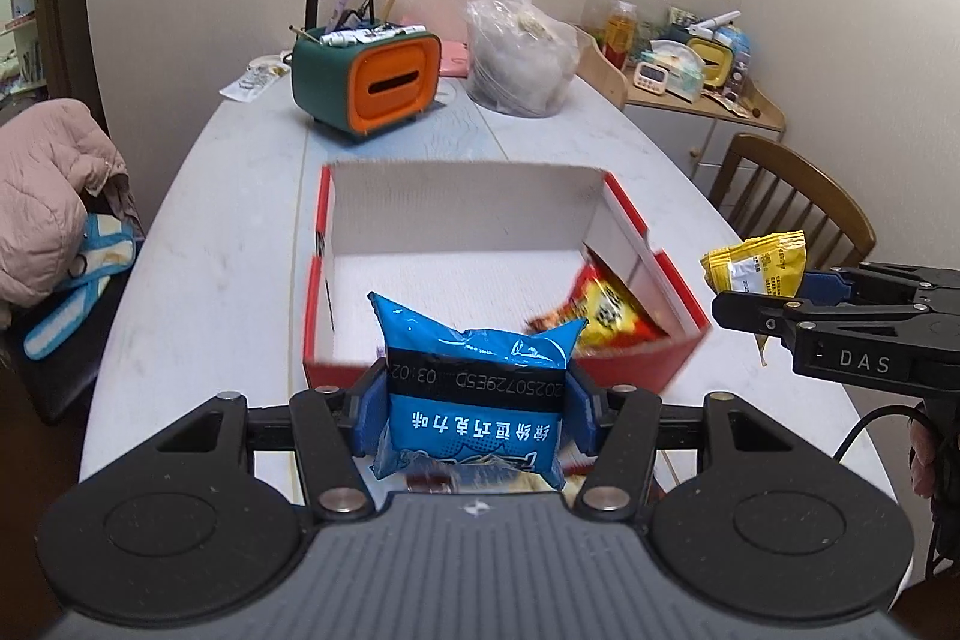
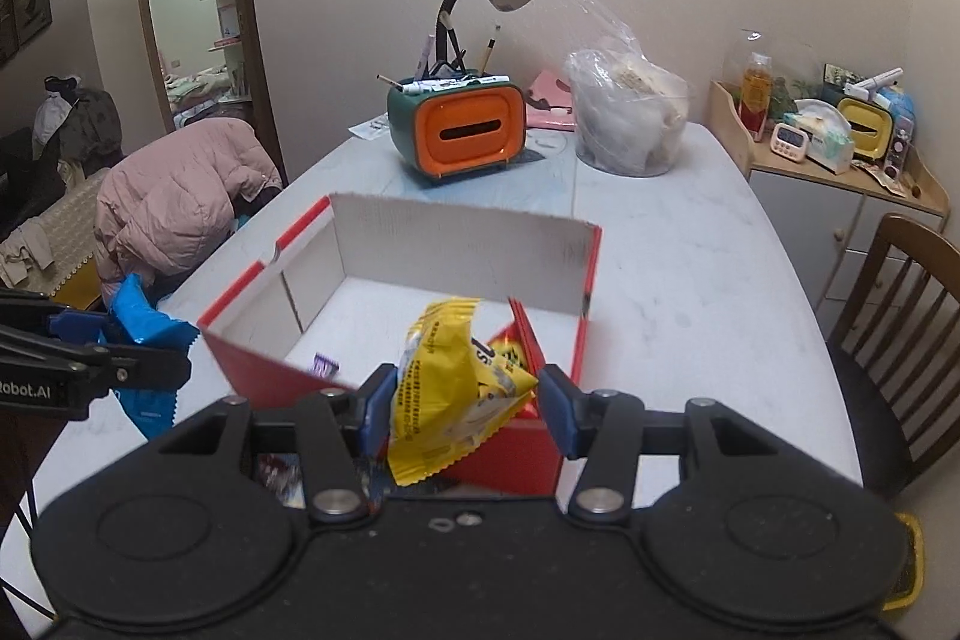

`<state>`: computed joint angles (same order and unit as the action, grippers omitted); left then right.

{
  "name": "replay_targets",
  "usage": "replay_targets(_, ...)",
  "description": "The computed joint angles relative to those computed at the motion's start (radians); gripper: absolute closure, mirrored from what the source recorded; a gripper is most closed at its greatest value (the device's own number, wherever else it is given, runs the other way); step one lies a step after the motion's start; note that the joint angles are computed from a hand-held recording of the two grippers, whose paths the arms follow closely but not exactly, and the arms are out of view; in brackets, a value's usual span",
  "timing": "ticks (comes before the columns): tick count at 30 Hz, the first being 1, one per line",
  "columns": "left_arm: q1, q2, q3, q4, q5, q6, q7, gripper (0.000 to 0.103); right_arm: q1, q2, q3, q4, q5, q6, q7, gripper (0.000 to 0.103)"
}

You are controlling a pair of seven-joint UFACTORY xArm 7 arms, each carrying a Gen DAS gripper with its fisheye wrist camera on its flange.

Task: Organize snacks
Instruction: 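Carry the blue packet and yellow candy over the red box with both tools, then open both tools to drop the blue packet and yellow candy into the box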

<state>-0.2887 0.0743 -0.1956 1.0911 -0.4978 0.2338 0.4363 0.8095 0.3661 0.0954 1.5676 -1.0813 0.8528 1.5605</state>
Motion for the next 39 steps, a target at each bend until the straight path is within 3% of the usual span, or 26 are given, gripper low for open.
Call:
replay_targets(11,-0.027,0.218,0.053,0.256,0.349,0.056,-0.276,0.046,-0.051,0.128,-0.054,0.153,0.136,-0.094,-0.146,0.053)
replay_targets(17,-0.059,0.333,0.092,0.398,0.489,0.126,-0.380,0.046,-0.057,0.228,-0.084,0.269,0.257,-0.107,-0.295,0.053)
replay_targets(29,-0.104,0.538,0.124,0.670,0.602,0.347,-0.474,0.046,-0.061,0.423,-0.133,0.503,0.494,-0.050,-0.564,0.053)
replay_targets(39,-0.112,0.592,0.129,0.739,0.624,0.423,-0.475,0.045,-0.062,0.433,-0.159,0.499,0.563,-0.050,-0.602,0.053)
